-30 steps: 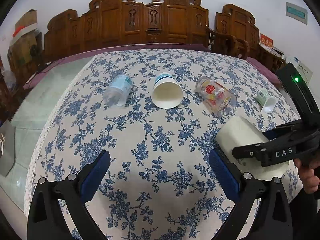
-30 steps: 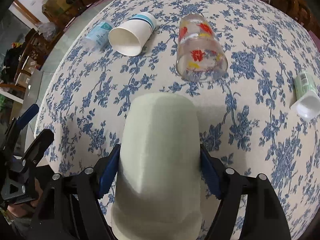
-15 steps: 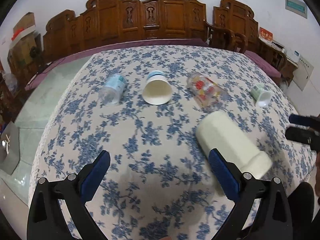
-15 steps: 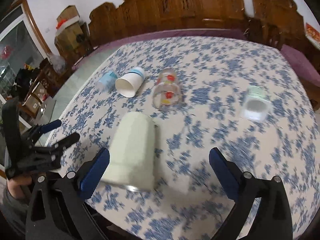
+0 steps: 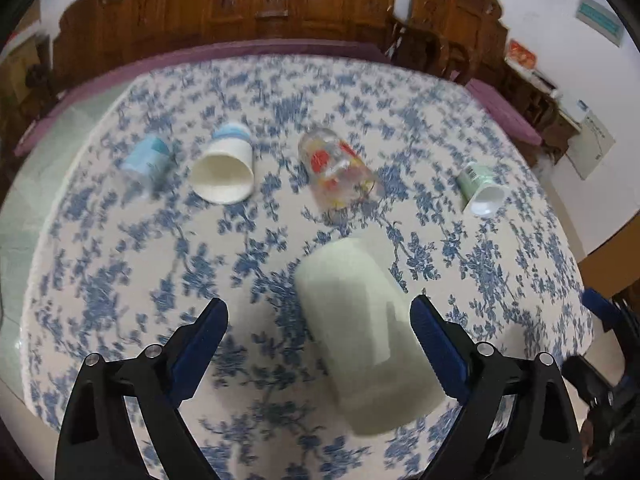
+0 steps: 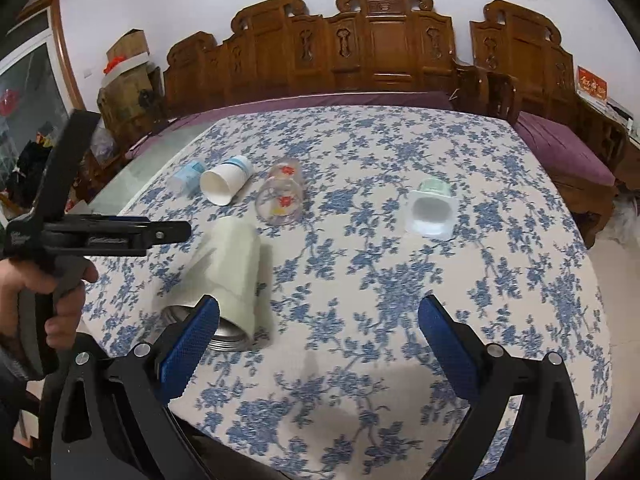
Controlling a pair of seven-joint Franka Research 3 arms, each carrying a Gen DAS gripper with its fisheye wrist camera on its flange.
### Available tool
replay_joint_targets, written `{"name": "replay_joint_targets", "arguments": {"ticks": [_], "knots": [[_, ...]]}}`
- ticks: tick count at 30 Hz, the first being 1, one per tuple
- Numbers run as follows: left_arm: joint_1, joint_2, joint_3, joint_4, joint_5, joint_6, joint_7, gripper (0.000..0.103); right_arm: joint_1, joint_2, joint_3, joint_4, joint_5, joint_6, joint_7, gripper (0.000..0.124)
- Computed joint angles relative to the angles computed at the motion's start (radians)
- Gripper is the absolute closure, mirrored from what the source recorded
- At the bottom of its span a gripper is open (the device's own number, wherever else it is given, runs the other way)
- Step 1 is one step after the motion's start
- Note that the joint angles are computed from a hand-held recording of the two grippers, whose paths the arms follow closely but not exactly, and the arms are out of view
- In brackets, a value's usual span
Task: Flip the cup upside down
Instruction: 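Grasp the cream cup with the left tool while the right tool releases it, then rotate the cream cup onto its end with the left tool and lower it onto the table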
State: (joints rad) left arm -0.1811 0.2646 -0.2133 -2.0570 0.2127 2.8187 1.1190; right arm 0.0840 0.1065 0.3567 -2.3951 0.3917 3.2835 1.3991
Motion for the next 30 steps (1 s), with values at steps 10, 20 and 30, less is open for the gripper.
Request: {"name": "replay_joint_targets", "arguments": {"ticks": [10,20,30], "knots": [[0.027,0.154,-0.052,0.188,-0.176,-0.204,0.044,0.014,-0.166,0.021,0.160,0.007,0.078,-0.010,-0.068,0.024],[0.019,0.226,-0.050,0.299,-0.205,-0.311,0.054,0.014,-0.062,0.031,0.066,0.014,0.104,-0.019,-0.093,0.024],[0.015,0.259,-0.050,0.342,-0.210,-0.360,0.075,0.025,-0.038,0.035,0.053,0.021,0.152,-0.026,-0.135,0.024]]}}
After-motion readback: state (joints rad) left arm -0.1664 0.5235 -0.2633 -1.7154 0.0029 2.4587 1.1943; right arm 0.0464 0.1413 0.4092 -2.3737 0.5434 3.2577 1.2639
